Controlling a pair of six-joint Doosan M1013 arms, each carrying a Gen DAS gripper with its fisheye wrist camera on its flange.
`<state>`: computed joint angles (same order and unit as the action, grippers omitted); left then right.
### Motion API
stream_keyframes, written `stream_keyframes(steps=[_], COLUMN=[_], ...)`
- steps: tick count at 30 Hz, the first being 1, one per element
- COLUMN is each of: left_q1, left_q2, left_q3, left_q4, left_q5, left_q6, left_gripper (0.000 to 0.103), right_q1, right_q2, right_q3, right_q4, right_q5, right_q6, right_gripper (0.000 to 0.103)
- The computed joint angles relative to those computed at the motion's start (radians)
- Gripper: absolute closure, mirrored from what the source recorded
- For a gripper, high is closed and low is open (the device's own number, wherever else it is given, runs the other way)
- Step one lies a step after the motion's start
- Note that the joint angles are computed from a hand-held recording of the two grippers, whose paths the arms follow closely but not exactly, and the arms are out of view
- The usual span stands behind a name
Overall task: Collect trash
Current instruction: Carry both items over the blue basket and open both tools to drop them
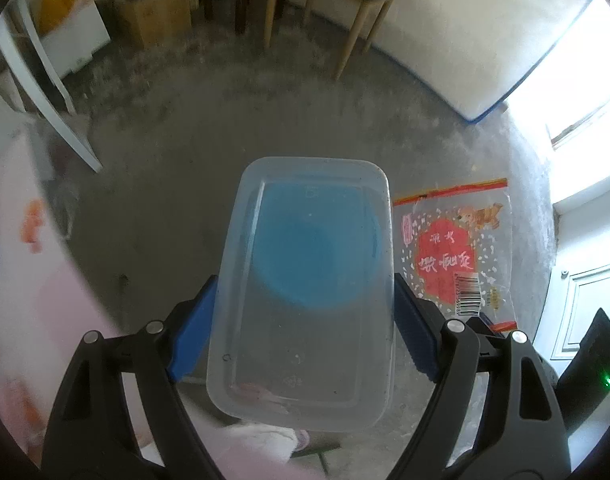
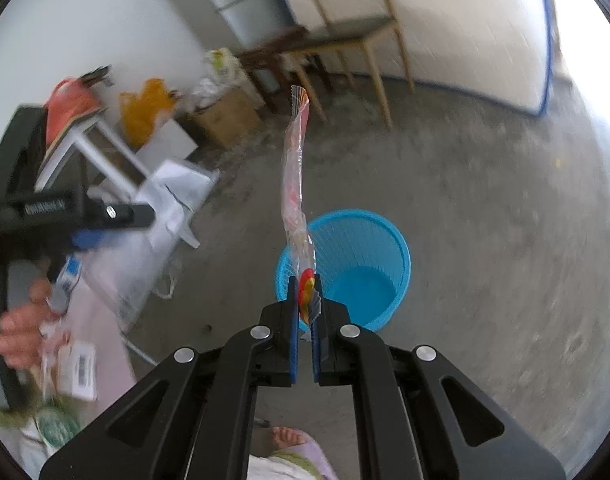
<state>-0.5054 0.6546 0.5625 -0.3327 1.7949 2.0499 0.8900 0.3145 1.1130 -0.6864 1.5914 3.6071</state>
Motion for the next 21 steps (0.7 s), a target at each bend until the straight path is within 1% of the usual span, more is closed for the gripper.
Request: stream_keyframes(steps=[3, 5, 6, 7, 8, 9, 11, 12, 14, 16, 17, 19, 21], left_q1=[-0.029, -0.043, -0.049, -0.057, -0.058, -0.059, -0.049, -0.043, -0.033, -0.024, -0.018, -0.004, 0.025], left_q2=[0.021, 0.032, 0.04, 0.059, 0.057, 0.061, 0.068, 0.068, 0.053, 0.034, 0.026, 0.013, -0.016], left_q3=[0.008, 0.017, 0.018, 0.005, 0.019, 0.021, 0.019, 0.021, 0.039, 0.057, 0.058, 0.056, 0.065], left_q4=[0.008, 0.002, 0.005, 0.014, 0.023, 0.025, -0.001, -0.015, -0.023, -0.026, -0.036, -0.074, -0.147], left_q5=[-0.006, -0.023, -0.017, 0.002, -0.001, 0.0, 0.012, 0.017, 0.007, -0.016, -0.024, -0.03, -0.045], left_q6=[-0.049, -0.094, -0.111, -0.136, -0.157, -0.185, -0.24, -0.251, -0.238, -0.213, -0.2, -0.179, -0.13], left_gripper=[0.022, 0.019, 0.017, 0.017, 0.017, 0.017, 0.017, 0.017, 0.017, 0.017, 0.017, 0.017, 0.017], right_q1=[-0.029, -0.052, -0.068, -0.084, -0.108, -0.121, -0.134, -0.133, -0.116, -0.103, -0.092, -0.076, -0.055], right_q2=[-0.035, -0.064, -0.081, -0.095, -0.099, -0.099, -0.097, -0.1, -0.104, -0.105, -0.102, -0.107, -0.104], right_q3=[0.085, 0.162, 0.208, 0.247, 0.277, 0.292, 0.319, 0.336, 0.355, 0.358, 0.35, 0.349, 0.324], right_q4=[0.016, 0.008, 0.012, 0.03, 0.081, 0.111, 0.155, 0.158, 0.133, 0.124, 0.118, 0.105, 0.108], right_q5=[-0.078, -0.166, -0.221, -0.271, -0.299, -0.307, -0.314, -0.335, -0.354, -0.343, -0.325, -0.307, -0.257], right_q6=[0.07, 0.14, 0.173, 0.194, 0.197, 0.194, 0.207, 0.227, 0.287, 0.307, 0.315, 0.328, 0.313], right_gripper=[0.097, 0.094, 0.087, 0.072, 0.064, 0.057, 0.057, 0.057, 0.056, 0.055, 0.055, 0.055, 0.053])
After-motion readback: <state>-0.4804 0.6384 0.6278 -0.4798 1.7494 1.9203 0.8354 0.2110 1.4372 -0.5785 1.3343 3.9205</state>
